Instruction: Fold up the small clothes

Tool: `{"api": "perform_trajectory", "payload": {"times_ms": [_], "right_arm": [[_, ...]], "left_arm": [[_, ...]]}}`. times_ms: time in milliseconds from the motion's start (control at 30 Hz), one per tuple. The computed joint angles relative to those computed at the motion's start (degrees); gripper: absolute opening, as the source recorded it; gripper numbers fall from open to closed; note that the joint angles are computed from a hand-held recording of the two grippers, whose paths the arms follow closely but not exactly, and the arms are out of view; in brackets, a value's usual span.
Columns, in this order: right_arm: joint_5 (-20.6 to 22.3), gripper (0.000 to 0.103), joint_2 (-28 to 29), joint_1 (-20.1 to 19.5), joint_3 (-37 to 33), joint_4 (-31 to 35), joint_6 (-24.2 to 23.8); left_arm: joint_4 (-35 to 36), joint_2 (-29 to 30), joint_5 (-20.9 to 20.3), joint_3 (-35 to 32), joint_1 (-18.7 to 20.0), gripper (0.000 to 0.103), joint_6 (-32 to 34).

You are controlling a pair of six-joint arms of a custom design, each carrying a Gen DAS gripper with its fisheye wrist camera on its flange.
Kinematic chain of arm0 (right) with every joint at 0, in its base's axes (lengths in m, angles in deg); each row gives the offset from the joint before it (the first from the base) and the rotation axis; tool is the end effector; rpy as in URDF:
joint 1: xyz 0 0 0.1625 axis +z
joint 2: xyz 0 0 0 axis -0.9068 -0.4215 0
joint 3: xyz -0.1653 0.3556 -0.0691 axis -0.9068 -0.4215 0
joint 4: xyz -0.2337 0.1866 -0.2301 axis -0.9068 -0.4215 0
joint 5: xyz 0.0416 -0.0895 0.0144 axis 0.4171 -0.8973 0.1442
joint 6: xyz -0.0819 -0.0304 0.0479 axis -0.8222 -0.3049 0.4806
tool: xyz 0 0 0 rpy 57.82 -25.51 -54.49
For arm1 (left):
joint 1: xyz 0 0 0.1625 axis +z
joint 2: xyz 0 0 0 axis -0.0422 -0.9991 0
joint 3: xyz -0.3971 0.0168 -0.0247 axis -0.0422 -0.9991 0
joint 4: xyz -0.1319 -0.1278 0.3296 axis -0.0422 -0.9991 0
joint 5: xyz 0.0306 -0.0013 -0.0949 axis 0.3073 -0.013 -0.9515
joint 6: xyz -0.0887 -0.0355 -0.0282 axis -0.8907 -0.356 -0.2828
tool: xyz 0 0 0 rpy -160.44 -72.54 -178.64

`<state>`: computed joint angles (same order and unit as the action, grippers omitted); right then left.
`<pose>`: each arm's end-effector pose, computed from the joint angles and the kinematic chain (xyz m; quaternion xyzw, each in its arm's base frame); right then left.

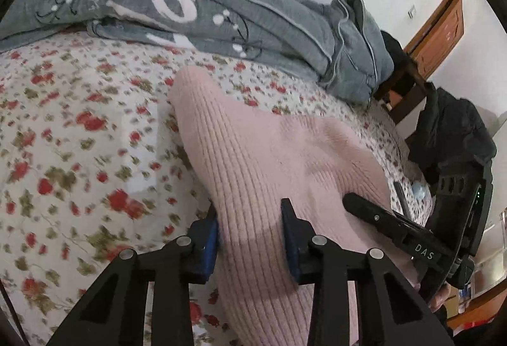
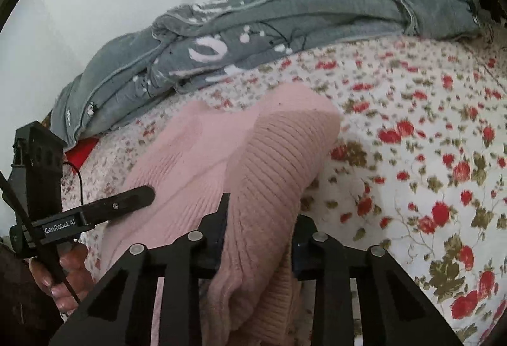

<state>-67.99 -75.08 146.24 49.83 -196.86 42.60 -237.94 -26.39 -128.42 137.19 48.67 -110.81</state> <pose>0.0205 -0.6569 0.4031 0.1368 -0.9453 0.2575 0.1463 -0.3904 -0.6690 0.0320 0.1397 0.9464 -0.2674 0.1153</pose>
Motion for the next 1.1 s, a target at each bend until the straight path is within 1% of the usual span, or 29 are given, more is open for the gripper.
{"api": "perform_trajectory", "payload": {"times_ms": [133,367,400,467,500,533,567,600,633,667,767,800,900,933,967,1000,1067,1100], "right_arm": [[-0.1,0.027,2.3,2.1,-2.8,1.2,-0.1],[4.1,0.027,7.5,4.4,-6.1,3.3,0.9],[3.7,0.027,8.3,4.7,-6.1,3.3,0.8],[0.9,0.028,10.2,5.4,-6.0,2.7,0.5],[-2.7,0.03,11.5,6.0,-5.7,1.5,0.9],[-5.0,0.031,12.0,6.5,-4.7,-1.1,0.3],[-5.6,0.034,11.8,6.7,-3.2,-3.8,-1.5],[-6.8,0.039,11.5,7.1,-2.1,-6.1,-3.6],[-8.7,0.041,11.5,7.8,-1.5,-8.0,-5.9],[-9.7,0.043,11.1,8.3,-0.9,-9.5,-8.3],[-9.4,0.047,9.2,8.5,0.2,-11.4,-12.3],[-9.3,0.047,8.7,8.6,0.5,-12.9,-13.6],[-9.1,0.047,8.8,9.0,0.2,-17.3,-15.4],[-8.7,0.046,9.6,9.1,-1.0,-17.5,-15.3],[-8.3,0.038,10.5,9.1,-2.4,-16.9,-15.0],[-8.2,0.027,11.2,9.2,-3.5,-15.9,-14.6],[-8.7,0.016,13.1,8.8,-6.2,-11.9,-13.9],[-9.6,0.015,14.1,8.7,-7.4,-10.4,-13.4]], "left_arm": [[1.0,-1.8,3.5,0.2,-0.2,0.034,0.4],[0.8,-6.5,10.6,4.7,0.4,0.034,1.2],[1.3,-6.8,11.0,5.3,0.8,0.034,1.1],[2.8,-6.9,11.0,5.9,1.9,0.036,-0.1],[3.5,-6.7,10.8,5.9,2.6,0.037,-1.2],[3.1,-6.6,10.9,6.4,2.9,0.04,-1.7],[1.8,-6.7,10.7,7.2,3.0,0.043,-1.3],[0.2,-7.0,10.6,8.1,3.0,0.046,-0.4],[-0.5,-7.2,10.9,8.7,2.8,0.048,0.4],[-1.0,-7.5,11.5,9.2,2.6,0.048,1.1],[-3.2,-8.0,13.0,9.6,2.0,0.049,2.8],[-3.5,-7.9,13.0,8.9,2.1,0.05,3.4],[-4.2,-6.3,13.3,5.3,2.4,0.05,5.4],[-4.5,-5.6,13.0,4.0,2.6,0.05,6.4],[-4.6,-4.6,12.2,2.0,2.9,0.05,8.0],[-4.5,-4.0,11.8,0.9,3.1,0.05,8.8],[-3.5,-2.0,10.7,-2.7,3.9,0.05,11.1],[-2.5,-1.1,10.5,-4.3,4.2,0.05,11.6]]}}
